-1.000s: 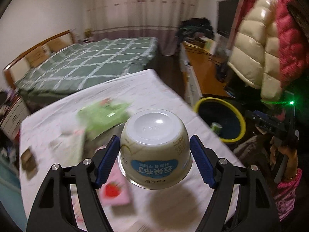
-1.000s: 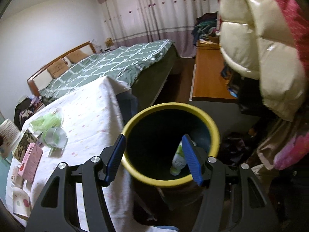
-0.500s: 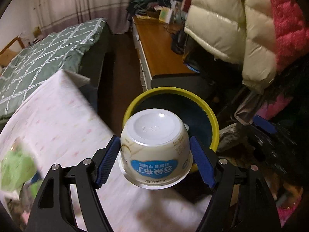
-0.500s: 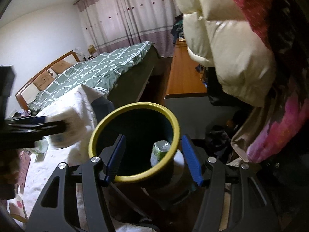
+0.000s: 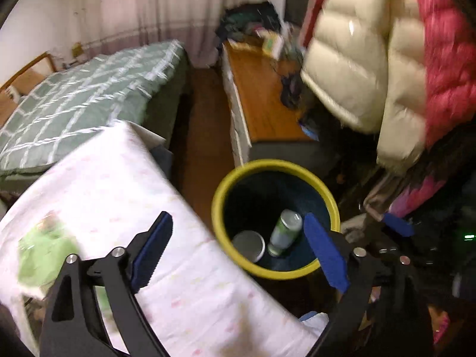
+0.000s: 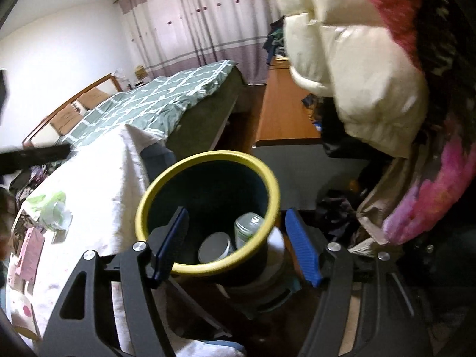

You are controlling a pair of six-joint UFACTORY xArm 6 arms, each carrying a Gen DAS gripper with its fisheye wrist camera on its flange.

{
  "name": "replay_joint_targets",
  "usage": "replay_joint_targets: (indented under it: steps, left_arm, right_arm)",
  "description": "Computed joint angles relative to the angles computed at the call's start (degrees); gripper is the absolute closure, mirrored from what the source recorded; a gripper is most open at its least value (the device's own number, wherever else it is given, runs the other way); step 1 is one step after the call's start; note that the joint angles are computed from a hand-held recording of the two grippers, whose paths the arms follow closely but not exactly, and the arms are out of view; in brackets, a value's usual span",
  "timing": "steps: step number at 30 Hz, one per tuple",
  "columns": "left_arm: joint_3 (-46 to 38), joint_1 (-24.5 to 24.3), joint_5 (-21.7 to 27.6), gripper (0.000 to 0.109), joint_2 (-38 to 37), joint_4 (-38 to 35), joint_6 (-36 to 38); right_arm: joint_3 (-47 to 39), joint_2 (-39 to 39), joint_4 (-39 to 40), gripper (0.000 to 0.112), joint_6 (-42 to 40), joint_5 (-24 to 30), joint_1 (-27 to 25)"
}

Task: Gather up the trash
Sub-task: 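Grasp the green plastic bag on the table with the right tool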

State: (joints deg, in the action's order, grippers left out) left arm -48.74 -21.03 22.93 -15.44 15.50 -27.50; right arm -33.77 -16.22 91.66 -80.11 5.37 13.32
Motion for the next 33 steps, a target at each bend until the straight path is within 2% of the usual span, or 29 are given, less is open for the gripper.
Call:
replay_joint_targets:
  steps: [4,6,8,12,13,16,19,21,25,26,30,33]
  left_arm:
    - [10.0,5.2,0.9,0.014,-15.8,3.3,-3.4]
    - [16.4,9.6,2.3,0.013,-26.3,5.0,-5.0]
    - [21.1,14.0,4.4,0.013,-34.7,3.8,-2.8]
    - [29.5,26.3,8.3,0.013,-50.6,0.6,2.3]
    - [32.0,31.7,8.6,0.012,-55.0,-2.2,5.9]
    - [36.7,43.8,7.3,0.012,-61.1,-9.4,15.7]
    - [40.4,54.1,2.8,0.012,-61.9,-15.4,23.9]
    - [42.3,57.4,-1.8,0.012,-59.2,-17.3,26.1]
    - [44.4,59.2,-9.3,0.012,-52.7,-25.6,34.6]
    - [45.3,58.7,-10.1,0.012,-52.8,-25.2,34.2]
    - [45.8,57.3,-13.7,0.012,-49.2,-24.7,34.4]
    - [47.2,56.7,-13.8,0.012,-51.0,-24.9,34.1]
  right_arm:
    - [-0.7,0.8,-4.9,0.048,4.6,-0.4,4.5]
    - [-1.6,1.6,-8.1,0.048,7.7,-0.2,7.2]
    - [-2.6,2.5,-11.8,0.048,11.2,-0.4,10.3]
    - [-5.7,5.6,-21.7,0.048,20.4,-1.9,17.0]
    - [-6.7,6.6,-25.4,0.048,23.7,-2.1,18.6]
    - [-11.2,10.8,-38.8,0.048,35.4,-1.5,22.8]
    - [-17.9,15.9,-47.5,0.048,43.1,0.8,25.9]
    - [-23.3,20.1,-52.9,0.050,48.5,3.7,27.1]
    - [-36.5,30.3,-67.2,0.061,62.9,10.6,27.9]
    - [-38.7,32.1,-70.2,0.065,65.9,11.8,28.1]
    - [-49.1,40.1,-76.0,0.067,72.7,18.0,28.4]
    - [-54.9,44.3,-76.3,0.069,73.6,22.5,28.3]
